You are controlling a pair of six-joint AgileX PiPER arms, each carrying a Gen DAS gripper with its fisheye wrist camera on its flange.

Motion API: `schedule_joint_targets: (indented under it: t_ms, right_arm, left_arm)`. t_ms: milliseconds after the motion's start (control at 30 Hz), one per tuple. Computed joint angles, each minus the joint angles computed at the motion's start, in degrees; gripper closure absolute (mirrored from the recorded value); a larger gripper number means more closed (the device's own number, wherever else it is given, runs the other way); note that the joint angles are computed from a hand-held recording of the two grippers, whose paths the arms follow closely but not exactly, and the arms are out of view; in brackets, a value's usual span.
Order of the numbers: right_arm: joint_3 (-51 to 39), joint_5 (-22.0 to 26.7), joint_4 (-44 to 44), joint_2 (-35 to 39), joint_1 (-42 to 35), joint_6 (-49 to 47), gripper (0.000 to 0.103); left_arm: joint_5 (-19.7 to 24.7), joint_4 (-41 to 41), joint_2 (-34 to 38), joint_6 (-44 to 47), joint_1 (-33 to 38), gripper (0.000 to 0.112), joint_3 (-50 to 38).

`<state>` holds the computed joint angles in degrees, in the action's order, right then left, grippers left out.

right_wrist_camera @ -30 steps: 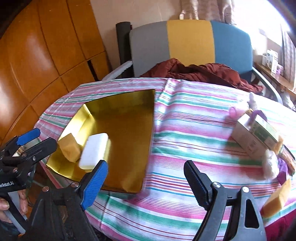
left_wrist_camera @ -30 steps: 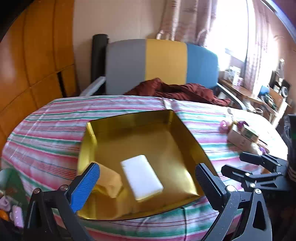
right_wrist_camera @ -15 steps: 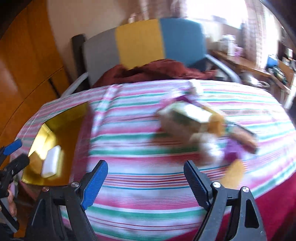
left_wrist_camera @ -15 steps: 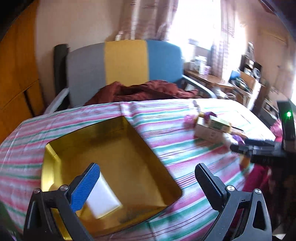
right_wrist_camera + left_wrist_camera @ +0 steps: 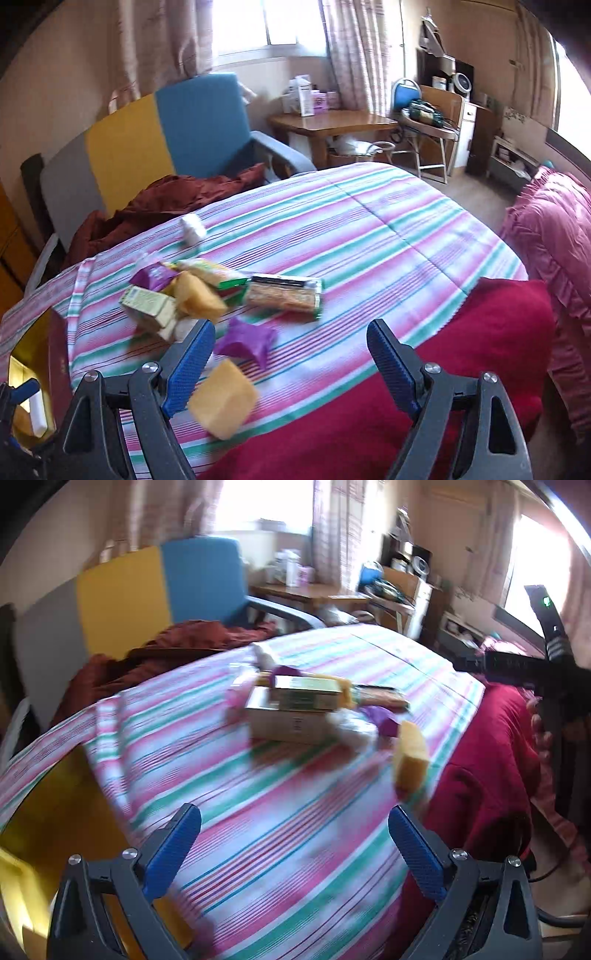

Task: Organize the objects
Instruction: 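Move both grippers back to the pile of items, then grasp a yellow sponge with the left gripper while the right grasps a purple candy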

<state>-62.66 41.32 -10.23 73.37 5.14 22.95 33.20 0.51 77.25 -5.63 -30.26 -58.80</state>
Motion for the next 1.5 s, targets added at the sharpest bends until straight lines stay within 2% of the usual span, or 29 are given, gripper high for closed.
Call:
schedule_joint_targets:
  t_ms: [133,267,533,667,767,800,833,867,900,1000,1133,1333,1500]
  right_arm:
    - [0.9,-0.3,3.5,-0.6,-3.9,-4.0,0.017]
    - [1.5,-0.5,6.8,0.1,-5.7,-8.1,0.017]
    - [1.3,-0.8,14.1,1.0,-10.1,-17.3,0.017]
    - [-0.1,-0.3,14.6,2.2,-10.4,-19.4,0.017]
    - [-1.9,0.4,15.3,4.0,-10.5,-22.2,0.017]
    - [-2.6,0.8,15.5,4.7,-10.6,-23.2,0.017]
    - [-3.6,1.5,15.9,5.6,-10.5,-24.6,0.017]
    - [-4.3,2.0,16.5,6.4,-10.5,-26.2,0.017]
    - [-6.1,3.6,18.7,8.1,-10.7,-30.1,0.017]
    - [-12.0,9.5,21.4,13.5,-9.4,-39.1,0.017]
    - [-18.6,16.2,17.5,20.6,-3.8,-44.7,0.031]
    - [-28.4,23.3,10.4,32.0,3.7,-46.4,0.033]
    - [-35.5,27.1,5.7,39.3,5.9,-46.5,0.033]
  left_arm:
    - [0.2,-2.1,6.3,1.5,-2.8,0.013,-5.9]
    - [1.8,-10.6,11.7,8.0,-3.1,0.018,-11.4]
    - [3.8,-10.3,21.1,9.2,-7.9,0.024,-19.8]
    - [5.7,-9.9,27.2,9.4,-9.6,0.041,-24.8]
    - [6.6,-11.1,31.3,9.5,-9.6,0.048,-27.6]
    - [6.8,-11.7,32.3,9.4,-9.5,0.054,-28.3]
    - [7.2,-13.8,33.0,10.7,-8.8,0.064,-28.6]
    - [7.4,-18.2,33.0,13.7,-7.7,0.073,-28.1]
    - [7.0,-21.1,32.3,15.8,-7.0,0.076,-26.8]
    - [4.2,-19.5,28.4,15.4,-6.5,0.077,-21.9]
    - [3.7,-23.3,24.3,18.1,-3.3,0.077,-16.9]
    - [2.9,-27.4,17.9,21.3,0.8,0.077,-9.3]
    - [2.4,-28.6,14.3,22.0,2.1,0.077,-5.2]
